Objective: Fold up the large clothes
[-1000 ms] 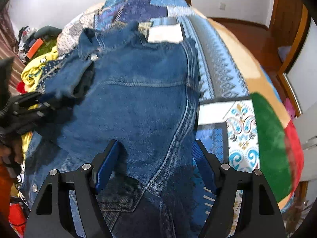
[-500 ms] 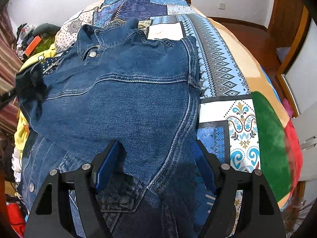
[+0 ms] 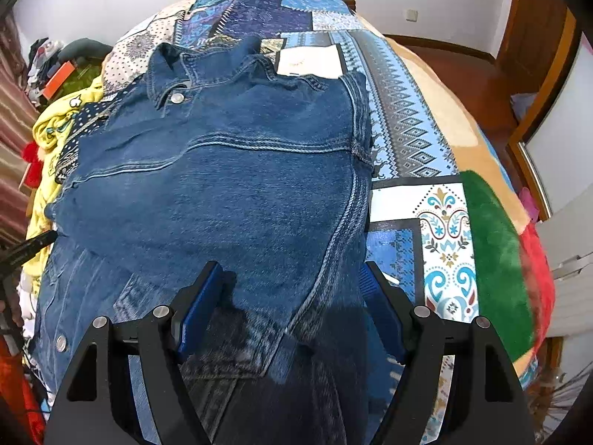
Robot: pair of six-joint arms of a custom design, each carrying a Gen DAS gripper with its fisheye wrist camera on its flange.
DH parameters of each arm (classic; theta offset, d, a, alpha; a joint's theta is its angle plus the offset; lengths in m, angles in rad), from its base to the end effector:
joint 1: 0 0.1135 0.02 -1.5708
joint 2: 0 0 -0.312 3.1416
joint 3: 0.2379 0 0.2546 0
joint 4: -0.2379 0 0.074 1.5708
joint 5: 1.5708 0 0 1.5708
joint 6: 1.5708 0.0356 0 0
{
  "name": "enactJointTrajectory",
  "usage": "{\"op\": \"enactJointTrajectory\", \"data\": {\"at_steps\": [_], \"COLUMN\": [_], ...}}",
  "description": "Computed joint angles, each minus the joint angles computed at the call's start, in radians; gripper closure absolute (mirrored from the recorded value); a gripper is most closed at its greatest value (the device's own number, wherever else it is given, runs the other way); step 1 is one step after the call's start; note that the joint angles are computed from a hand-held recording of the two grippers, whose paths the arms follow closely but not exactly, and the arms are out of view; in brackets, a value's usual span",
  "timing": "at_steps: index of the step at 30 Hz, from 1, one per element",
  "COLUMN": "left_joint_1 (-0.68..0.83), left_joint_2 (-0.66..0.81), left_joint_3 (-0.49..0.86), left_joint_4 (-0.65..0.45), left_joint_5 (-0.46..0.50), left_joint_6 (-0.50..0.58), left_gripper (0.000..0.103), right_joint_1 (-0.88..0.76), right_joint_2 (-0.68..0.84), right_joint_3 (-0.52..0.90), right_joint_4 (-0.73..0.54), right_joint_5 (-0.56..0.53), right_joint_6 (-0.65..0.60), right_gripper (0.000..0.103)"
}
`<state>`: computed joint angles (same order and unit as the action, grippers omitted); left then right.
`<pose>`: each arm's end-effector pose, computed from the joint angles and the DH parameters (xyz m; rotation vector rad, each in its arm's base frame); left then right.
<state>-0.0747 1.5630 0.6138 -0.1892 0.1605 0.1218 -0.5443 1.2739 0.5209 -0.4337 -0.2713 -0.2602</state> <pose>0.2550 -0.0248 0.1602 0.3122 2.6812 -0.2030 0.1682 -0.0907 0.1860 0.3092 2.6645 0.1326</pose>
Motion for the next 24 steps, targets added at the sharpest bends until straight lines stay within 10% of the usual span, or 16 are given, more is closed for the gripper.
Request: {"op": "enactJointTrajectory", "data": {"at_steps": [11,24], "left_joint_1": [0.133,0.411], "left_joint_2": [-0.255,-0.121], "left_joint_3": [0.010,-0.196], "left_joint_4": [-0.204,-0.270], "left_joint_5": [0.113,0.347], "left_joint_6": [0.064,0.211], "left_gripper": [0.019,0.017], "right_joint_1": [-0.251,-0.595], "right_joint_2": [-0.236,-0.211], "right_joint_3": [0.029,-0.050], "right_joint_4": [-0.247,-0.436], "right_joint_5": [-0.134,-0.277], "right_joint_6": [-0.191,-0.463], "right_gripper": [0.030,0.024]}}
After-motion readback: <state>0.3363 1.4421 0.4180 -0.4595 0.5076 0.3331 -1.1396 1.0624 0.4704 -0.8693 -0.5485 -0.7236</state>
